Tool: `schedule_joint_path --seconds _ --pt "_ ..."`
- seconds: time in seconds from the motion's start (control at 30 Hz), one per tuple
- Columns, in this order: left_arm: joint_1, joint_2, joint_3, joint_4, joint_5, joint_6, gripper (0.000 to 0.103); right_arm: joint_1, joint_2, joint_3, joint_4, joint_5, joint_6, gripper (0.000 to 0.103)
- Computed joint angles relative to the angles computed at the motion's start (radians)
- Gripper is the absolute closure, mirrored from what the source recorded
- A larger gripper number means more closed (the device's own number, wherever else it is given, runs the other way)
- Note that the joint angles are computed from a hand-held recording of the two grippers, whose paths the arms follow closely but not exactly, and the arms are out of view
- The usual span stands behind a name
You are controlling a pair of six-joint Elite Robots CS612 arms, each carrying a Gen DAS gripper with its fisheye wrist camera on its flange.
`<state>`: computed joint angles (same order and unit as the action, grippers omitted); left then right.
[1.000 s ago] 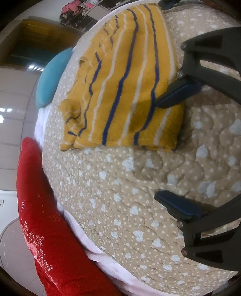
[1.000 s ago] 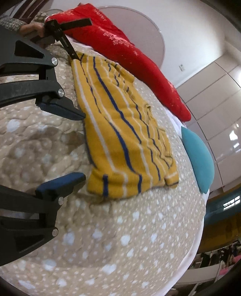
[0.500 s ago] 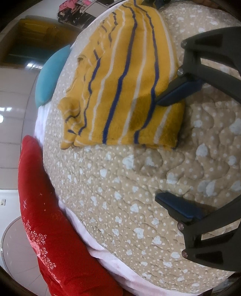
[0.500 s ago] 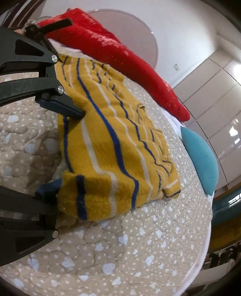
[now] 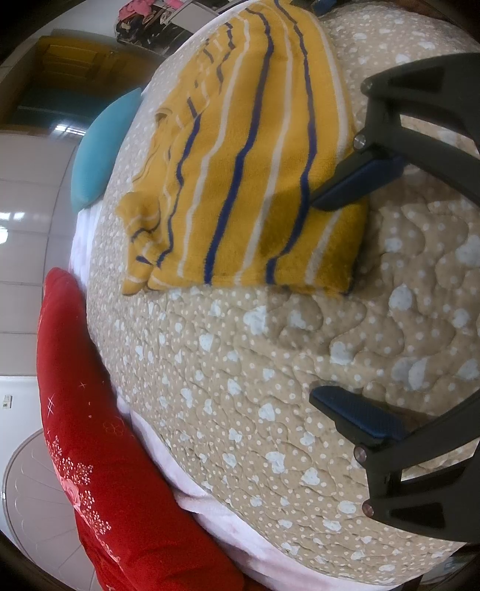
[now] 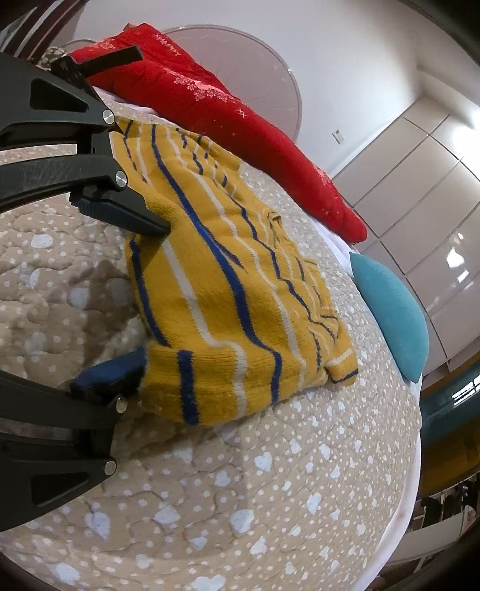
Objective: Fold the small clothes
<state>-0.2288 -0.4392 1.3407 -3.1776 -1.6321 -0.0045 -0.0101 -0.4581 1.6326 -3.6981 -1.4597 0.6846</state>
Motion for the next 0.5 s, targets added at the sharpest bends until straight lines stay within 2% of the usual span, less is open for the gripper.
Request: schedule_joint_path --seconds 0.5 --pt "0.001 0.000 0.001 -0.001 -0.001 0.001 0.007 0.034 -0.012 0.052 -0.033 -0.070 -0.021 0.037"
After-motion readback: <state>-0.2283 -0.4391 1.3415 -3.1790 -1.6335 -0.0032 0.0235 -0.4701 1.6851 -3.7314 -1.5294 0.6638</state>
